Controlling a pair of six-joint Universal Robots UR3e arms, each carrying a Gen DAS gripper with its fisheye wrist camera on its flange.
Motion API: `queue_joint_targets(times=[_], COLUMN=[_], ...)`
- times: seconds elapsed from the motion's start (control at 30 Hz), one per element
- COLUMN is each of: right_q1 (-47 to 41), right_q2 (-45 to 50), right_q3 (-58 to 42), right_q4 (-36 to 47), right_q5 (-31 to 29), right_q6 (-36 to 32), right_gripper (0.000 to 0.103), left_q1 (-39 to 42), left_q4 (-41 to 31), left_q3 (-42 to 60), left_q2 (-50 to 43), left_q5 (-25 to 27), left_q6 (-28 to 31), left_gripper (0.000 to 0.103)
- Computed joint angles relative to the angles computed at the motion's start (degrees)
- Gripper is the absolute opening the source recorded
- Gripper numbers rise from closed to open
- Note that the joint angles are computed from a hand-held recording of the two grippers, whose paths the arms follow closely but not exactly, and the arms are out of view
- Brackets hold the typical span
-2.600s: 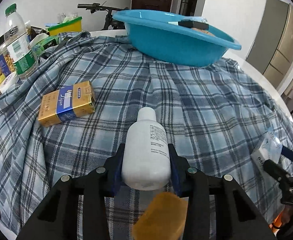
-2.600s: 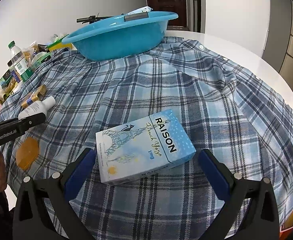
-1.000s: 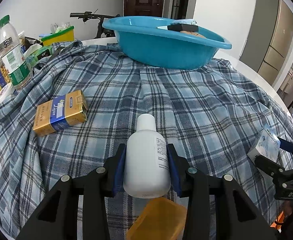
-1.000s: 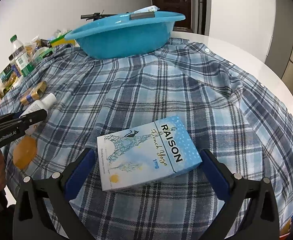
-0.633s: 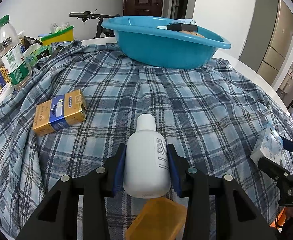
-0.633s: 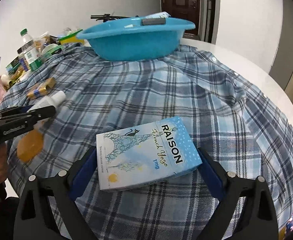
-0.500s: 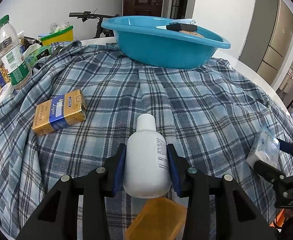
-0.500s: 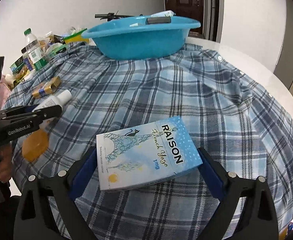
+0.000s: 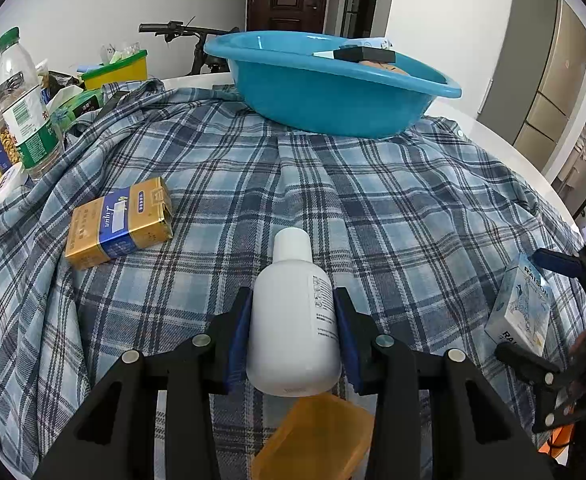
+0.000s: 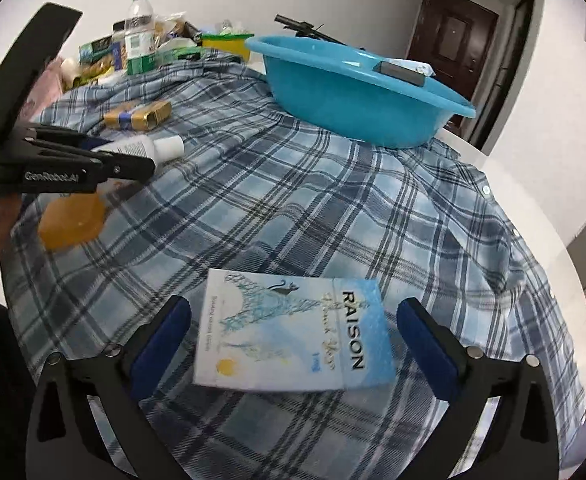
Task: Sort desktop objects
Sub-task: 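Hold the white bottle in the left gripper while the right gripper grasps the RAISON box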
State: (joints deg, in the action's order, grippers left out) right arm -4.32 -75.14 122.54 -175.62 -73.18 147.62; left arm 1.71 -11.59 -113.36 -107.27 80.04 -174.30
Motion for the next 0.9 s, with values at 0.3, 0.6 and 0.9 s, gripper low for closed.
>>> queue_joint_targets(times=[0.3, 0.6, 0.9], right_q1=[-2.82, 1.74, 1.97], right_q2=[0.81, 1.62, 2.13], right_q3=[-2.53, -4.75, -2.76], right_q4=[4.56, 4.46, 1.47], right_q5=[1.5, -10.87, -10.38], right_q6=[7.62, 22.98, 22.46], right_gripper=[0.087, 0.09, 0.087], left_q1=[-0.25, -0.08, -0.09], left_q4=[0.28, 0.21, 0.28], left_q3=[-0.18, -0.16, -0.34], left_q2=[-0.06, -0.06, 0.06], left_q5=[0.18, -0.01, 0.03], left_q6=[-0.15, -0.02, -0.08], left_gripper=[0.042, 0.042, 0.042])
